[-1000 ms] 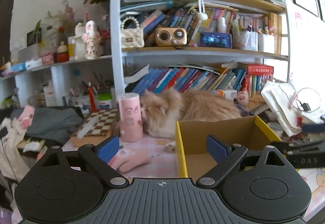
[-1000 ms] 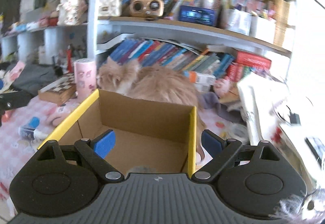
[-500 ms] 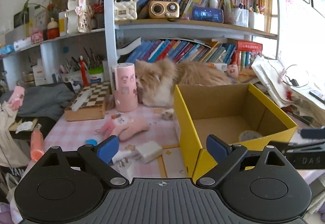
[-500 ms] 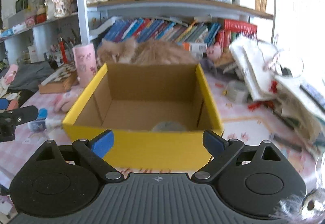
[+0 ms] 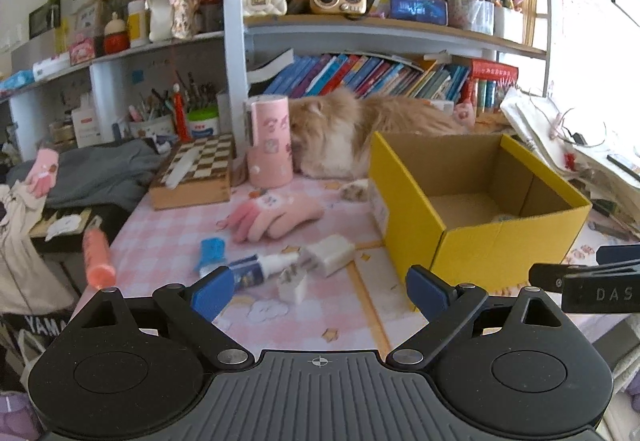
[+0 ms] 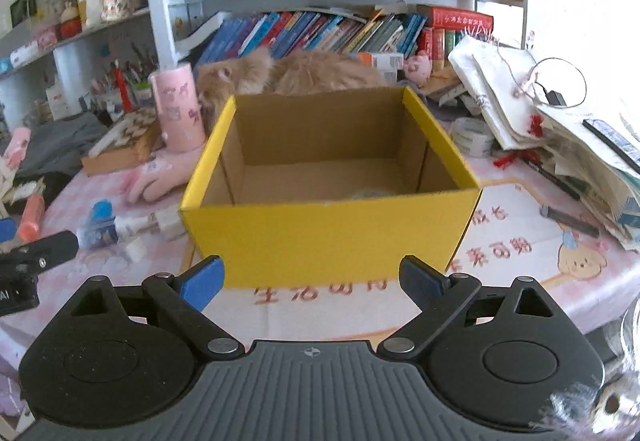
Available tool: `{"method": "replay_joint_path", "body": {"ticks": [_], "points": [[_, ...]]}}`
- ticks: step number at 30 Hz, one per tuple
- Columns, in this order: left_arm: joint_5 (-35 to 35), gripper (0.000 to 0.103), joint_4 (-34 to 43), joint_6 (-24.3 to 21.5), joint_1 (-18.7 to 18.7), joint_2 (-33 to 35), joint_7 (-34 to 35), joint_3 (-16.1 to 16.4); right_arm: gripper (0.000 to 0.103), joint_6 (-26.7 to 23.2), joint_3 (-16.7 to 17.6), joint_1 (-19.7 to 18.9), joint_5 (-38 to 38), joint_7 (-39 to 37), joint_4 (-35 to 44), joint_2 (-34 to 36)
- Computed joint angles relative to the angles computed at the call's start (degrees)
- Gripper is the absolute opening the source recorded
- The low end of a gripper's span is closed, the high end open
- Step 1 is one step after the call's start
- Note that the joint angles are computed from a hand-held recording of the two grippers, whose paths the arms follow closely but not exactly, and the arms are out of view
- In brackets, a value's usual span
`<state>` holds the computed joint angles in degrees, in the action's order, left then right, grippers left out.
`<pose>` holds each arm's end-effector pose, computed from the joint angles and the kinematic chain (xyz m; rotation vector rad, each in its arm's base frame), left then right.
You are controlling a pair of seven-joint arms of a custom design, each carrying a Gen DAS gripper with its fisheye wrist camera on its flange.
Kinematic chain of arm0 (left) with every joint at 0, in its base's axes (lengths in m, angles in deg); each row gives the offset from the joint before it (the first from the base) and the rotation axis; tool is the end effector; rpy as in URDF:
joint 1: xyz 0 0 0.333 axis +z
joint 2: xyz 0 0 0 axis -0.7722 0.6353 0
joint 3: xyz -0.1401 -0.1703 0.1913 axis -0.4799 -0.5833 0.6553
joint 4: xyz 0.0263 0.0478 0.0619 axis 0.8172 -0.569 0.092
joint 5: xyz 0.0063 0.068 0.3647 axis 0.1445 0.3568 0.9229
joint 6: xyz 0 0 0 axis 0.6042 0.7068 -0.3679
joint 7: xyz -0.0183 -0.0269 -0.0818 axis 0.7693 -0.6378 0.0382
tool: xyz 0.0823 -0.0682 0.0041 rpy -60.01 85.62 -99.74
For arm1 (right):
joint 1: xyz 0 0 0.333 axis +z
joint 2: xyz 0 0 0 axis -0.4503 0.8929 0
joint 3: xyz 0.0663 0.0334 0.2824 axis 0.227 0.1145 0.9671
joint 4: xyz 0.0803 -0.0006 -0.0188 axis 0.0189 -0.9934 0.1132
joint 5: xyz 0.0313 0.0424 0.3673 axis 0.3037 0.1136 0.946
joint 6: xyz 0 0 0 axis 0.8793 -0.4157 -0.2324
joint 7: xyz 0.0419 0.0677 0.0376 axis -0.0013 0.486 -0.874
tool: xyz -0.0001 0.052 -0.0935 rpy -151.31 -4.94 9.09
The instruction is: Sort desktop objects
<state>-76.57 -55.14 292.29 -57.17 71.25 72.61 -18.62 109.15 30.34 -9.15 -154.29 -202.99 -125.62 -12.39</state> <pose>0.5493 -0.1956 0.3326 -1.2232 1.9949 -1.1170 0.4750 0.2081 0.3455 -1.3266 1.9939 -0.9584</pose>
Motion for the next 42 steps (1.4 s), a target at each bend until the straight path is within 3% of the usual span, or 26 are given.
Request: {"method": "replay_joint_path", "body": {"ticks": [9, 23, 33, 42], "points": [[11.8, 0.095, -4.2, -2.4, 9.1, -2.5, -5.9, -3.8, 0.094, -1.4, 1.3, 3.3, 8.0, -3.6, 2.1, 3.1], [25.4, 0.095, -6.1, -3.4, 18.8, -4.1, -14.3, -5.2, 0.094, 0.8, 0.2, 10.2, 13.7, -10.5, 10.1, 10.6], [25.9, 0.095, -6.1, -1.7, 18.8, -4.2, -15.6, -2.1, 0.094, -0.4, -1.3, 13.8, 13.3, -11.8, 15.1, 13.9], [27.7, 0.095, -5.3, -0.9, 19.9, -3.5, -16.9, -2.0, 0.094, -1.0, -2.2, 15.5, 13.8, -14.0, 17.9, 15.8]]}}
